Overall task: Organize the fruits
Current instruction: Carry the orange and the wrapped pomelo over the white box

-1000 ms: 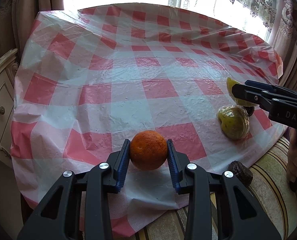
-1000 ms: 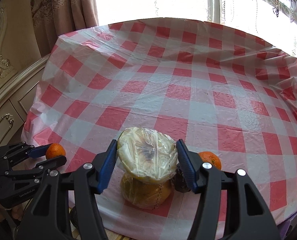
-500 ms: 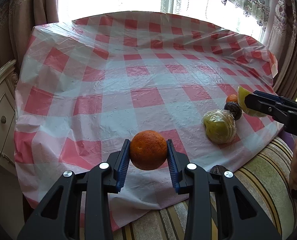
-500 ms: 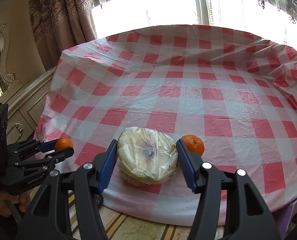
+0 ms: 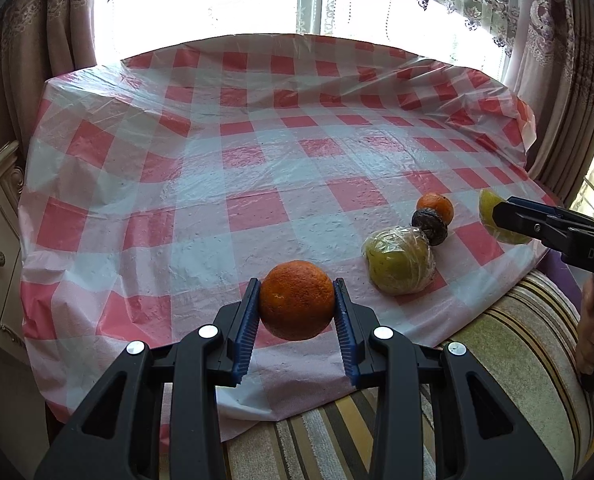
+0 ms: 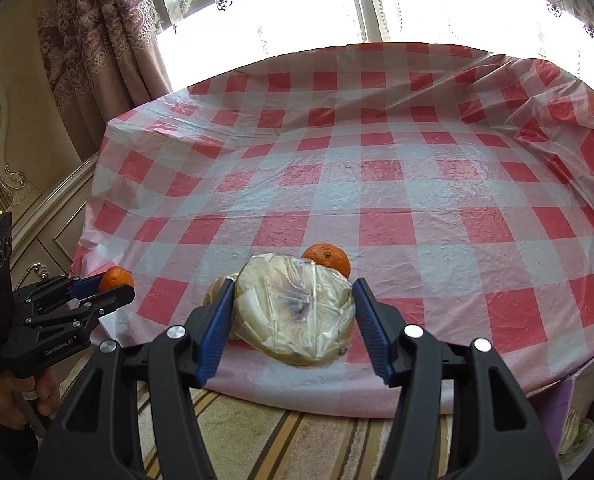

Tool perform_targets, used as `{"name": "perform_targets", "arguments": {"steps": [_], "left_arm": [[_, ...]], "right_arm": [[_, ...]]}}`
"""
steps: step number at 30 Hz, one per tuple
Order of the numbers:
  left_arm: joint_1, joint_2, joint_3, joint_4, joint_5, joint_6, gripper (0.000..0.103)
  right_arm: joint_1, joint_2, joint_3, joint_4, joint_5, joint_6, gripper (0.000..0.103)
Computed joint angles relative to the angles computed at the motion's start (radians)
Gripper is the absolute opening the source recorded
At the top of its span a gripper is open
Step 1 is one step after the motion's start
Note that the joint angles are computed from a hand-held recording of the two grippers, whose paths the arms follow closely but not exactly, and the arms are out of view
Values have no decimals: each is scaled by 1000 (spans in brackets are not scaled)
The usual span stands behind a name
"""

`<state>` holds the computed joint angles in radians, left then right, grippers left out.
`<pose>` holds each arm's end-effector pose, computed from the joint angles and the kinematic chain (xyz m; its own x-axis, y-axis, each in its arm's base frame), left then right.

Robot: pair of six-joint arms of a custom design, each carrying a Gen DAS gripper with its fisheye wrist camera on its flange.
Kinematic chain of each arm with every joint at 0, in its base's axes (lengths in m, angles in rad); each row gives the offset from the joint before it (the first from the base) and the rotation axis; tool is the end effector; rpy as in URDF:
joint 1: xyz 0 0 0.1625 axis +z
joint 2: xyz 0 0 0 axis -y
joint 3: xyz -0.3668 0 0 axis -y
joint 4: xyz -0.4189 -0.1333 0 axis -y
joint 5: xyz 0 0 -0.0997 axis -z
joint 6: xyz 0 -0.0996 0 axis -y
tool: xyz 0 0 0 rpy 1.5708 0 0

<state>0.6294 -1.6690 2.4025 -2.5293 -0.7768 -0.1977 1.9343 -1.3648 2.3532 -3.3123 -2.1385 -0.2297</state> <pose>-0.1934 -0.3936 0.2013 -0.6855 0.3511 -0.6378 0.6663 0.6555 -0.3553 0.2294 -0.3788 0.1786 -0.8356 -0.1125 0.5377 -0.4618 0.6740 -0.5766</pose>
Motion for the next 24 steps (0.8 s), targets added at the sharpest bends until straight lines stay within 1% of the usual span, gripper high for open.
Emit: {"name": "perform_targets", "arguments": {"steps": [2, 5, 7, 16, 24], "left_arm": [[-5, 10, -2, -2, -6, 2, 34], [-12, 20, -3, -5, -15, 4, 34], [-15, 26, -5, -9, -21, 5, 34], [-39, 65, -17, -18, -42, 15, 34], [-75, 141, -47, -38, -81, 29, 34]], "right_arm": [[-11, -22, 12, 9, -12, 9, 59], [-26, -47, 24, 33, -57, 22, 59], [-43, -76, 42, 33, -55, 24, 59], [-80, -171, 102, 11, -99, 4, 59], [-106, -261, 147, 11, -122, 3, 59]]}}
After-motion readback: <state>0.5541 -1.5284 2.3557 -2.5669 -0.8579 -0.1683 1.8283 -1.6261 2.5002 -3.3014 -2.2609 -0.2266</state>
